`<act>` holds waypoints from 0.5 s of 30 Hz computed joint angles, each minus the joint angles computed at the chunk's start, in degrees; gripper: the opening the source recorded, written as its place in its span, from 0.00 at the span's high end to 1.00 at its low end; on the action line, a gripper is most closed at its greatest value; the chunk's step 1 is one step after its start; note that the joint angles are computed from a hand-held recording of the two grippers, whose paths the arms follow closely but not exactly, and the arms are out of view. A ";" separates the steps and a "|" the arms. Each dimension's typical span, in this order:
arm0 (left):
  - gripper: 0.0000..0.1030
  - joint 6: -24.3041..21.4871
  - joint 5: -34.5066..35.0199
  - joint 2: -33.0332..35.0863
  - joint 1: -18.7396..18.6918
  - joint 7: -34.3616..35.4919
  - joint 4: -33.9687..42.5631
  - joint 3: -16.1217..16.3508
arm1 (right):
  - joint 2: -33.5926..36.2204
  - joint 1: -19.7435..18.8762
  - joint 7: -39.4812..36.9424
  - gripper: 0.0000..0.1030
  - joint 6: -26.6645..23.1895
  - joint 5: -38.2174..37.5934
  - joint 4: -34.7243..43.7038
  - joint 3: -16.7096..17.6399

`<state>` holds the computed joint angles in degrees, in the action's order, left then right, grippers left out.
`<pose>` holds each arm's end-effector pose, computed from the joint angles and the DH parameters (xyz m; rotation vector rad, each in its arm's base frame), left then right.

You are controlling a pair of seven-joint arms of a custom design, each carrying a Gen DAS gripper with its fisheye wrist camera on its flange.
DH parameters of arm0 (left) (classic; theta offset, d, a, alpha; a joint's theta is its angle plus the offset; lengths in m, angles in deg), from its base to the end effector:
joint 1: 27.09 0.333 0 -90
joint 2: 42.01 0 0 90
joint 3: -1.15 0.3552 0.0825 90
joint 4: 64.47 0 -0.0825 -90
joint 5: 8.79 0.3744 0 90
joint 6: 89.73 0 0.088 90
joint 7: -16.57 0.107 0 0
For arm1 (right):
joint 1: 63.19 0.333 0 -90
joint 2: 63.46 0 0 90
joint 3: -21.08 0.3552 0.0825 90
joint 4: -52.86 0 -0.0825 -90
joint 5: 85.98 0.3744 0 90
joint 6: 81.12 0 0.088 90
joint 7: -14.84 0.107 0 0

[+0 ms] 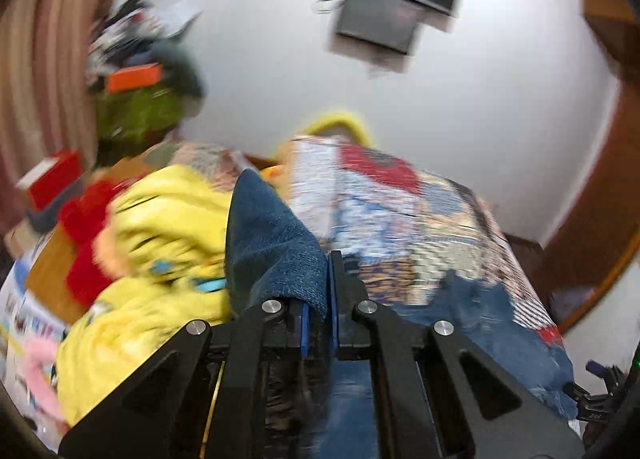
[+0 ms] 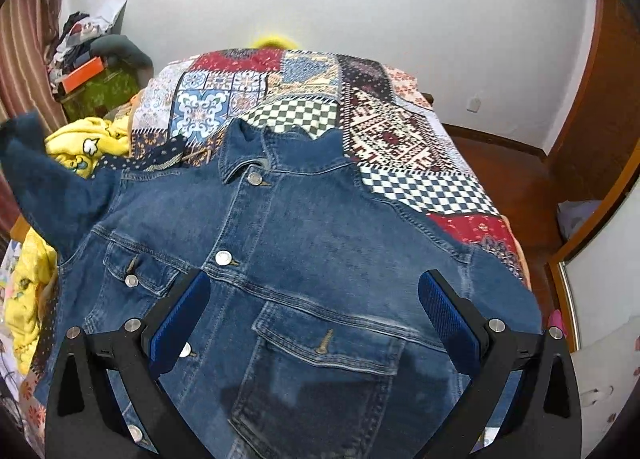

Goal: Fold large clothes

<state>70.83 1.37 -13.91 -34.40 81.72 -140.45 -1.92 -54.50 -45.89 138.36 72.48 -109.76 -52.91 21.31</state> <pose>0.7489 -0.1337 0.6105 -1.7901 1.5605 -1.0621 0.6122 0.2064 0.5588 -1.8168 1.7643 -0.6715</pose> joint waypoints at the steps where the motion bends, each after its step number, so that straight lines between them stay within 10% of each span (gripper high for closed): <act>1: 0.94 -1.15 0.19 1.49 -0.81 1.32 2.69 -1.07 | -0.62 -0.23 -0.06 0.00 0.57 0.16 -0.81 -0.11; 15: 0.94 -24.56 -3.37 19.88 -12.74 17.96 26.84 -7.00 | -7.15 -4.85 -3.84 0.00 3.47 4.56 -10.00 0.33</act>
